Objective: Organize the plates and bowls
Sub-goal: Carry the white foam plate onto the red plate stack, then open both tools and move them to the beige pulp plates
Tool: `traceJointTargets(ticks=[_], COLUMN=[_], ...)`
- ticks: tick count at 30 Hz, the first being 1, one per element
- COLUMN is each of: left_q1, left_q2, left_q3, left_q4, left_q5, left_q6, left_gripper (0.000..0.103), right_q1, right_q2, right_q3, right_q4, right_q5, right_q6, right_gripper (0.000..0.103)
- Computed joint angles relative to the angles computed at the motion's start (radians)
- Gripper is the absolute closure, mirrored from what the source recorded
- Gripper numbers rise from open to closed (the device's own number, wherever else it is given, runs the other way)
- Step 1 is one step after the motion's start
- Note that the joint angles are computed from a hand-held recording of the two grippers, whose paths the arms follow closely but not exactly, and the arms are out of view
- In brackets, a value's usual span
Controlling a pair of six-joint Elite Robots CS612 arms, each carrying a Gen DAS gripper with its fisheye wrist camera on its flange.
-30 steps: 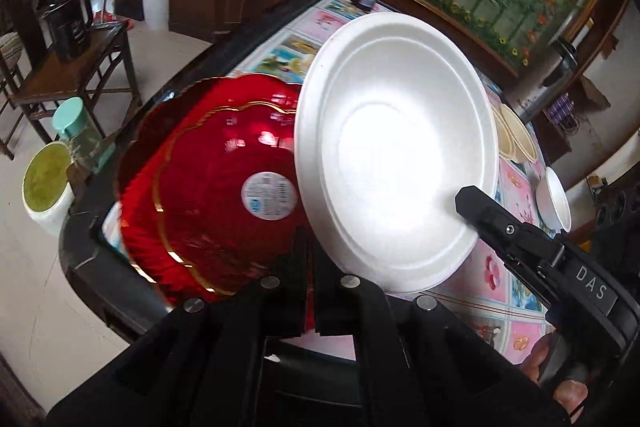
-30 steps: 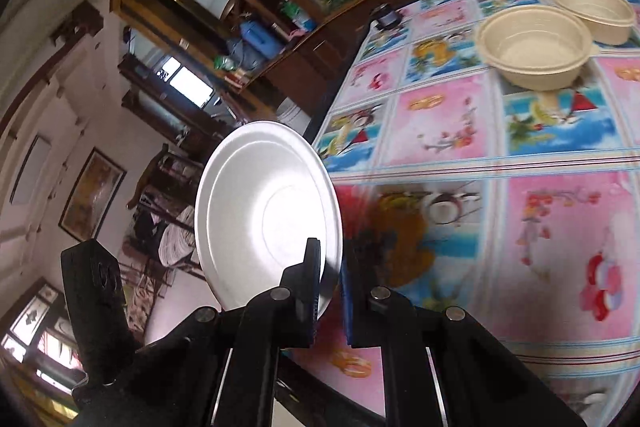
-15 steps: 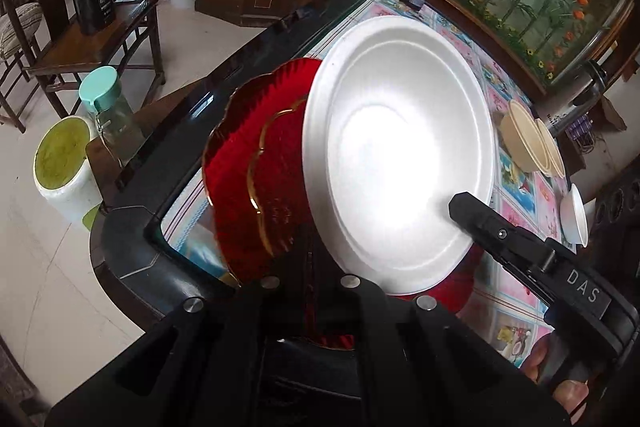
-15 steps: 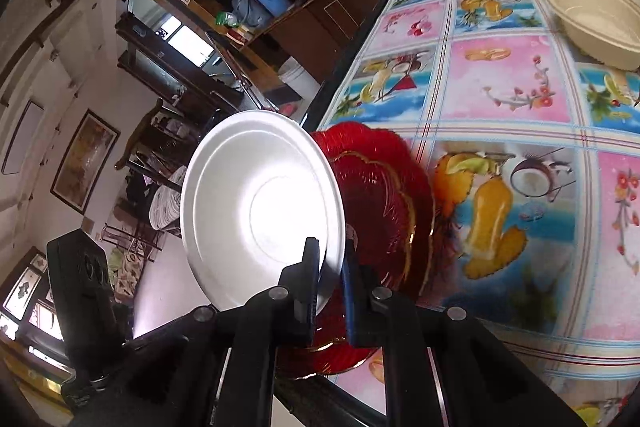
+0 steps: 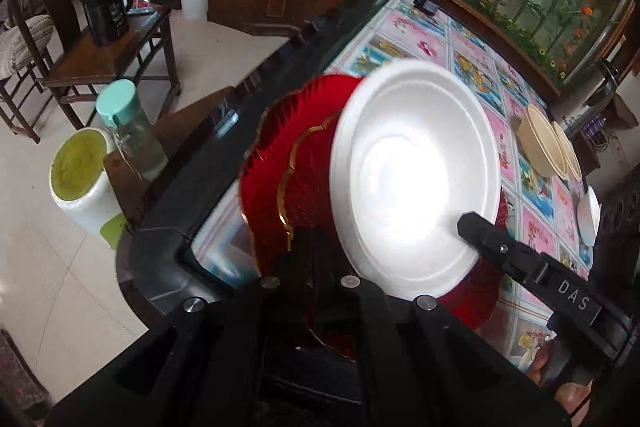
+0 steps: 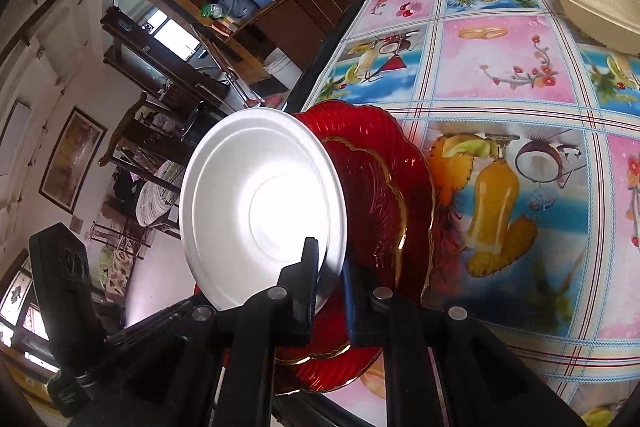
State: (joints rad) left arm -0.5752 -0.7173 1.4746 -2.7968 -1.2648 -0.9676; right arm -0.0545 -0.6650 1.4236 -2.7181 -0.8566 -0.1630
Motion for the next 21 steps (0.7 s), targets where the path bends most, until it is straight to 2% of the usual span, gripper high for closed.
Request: traceJointTargets(ticks=[5, 8, 16, 20, 21], left_q1=[-0.006, -0.004, -0.010, -0.018, -0.020], left_q2=[-0.027, -0.035, -0.031, -0.029, -0.028], left_q3=[0.036, 0.049, 0.036, 0.027, 0.023], left_q4=[-0.016, -0.025, -0.017, -0.012, -0.010], left_q5=[0.094, 0.117, 0.112, 0.109, 0.109], left_q6=[-0.023, -0.037, -0.031, -0.014, -0.007], left_gripper=[0.102, 0.102, 0.102, 0.102, 0.102], right_q1=[0.001, 0.001, -0.002, -0.021, -0.030], right_q2=[-0.003, -0.007, -0.024, -0.030, -0.029], right_q3=[0.002, 0.006, 0.030, 0.038, 0.040], right_q4=[0.022, 0.031, -0.003, -0.021, -0.037], right_q5=[0.001, 0.004, -0.010, 0.031, 0.051], right_q6=[-0.017, -0.029, -0.058, -0.049, -0.031], right_gripper=[0.094, 0.094, 0.078, 0.075, 0.071])
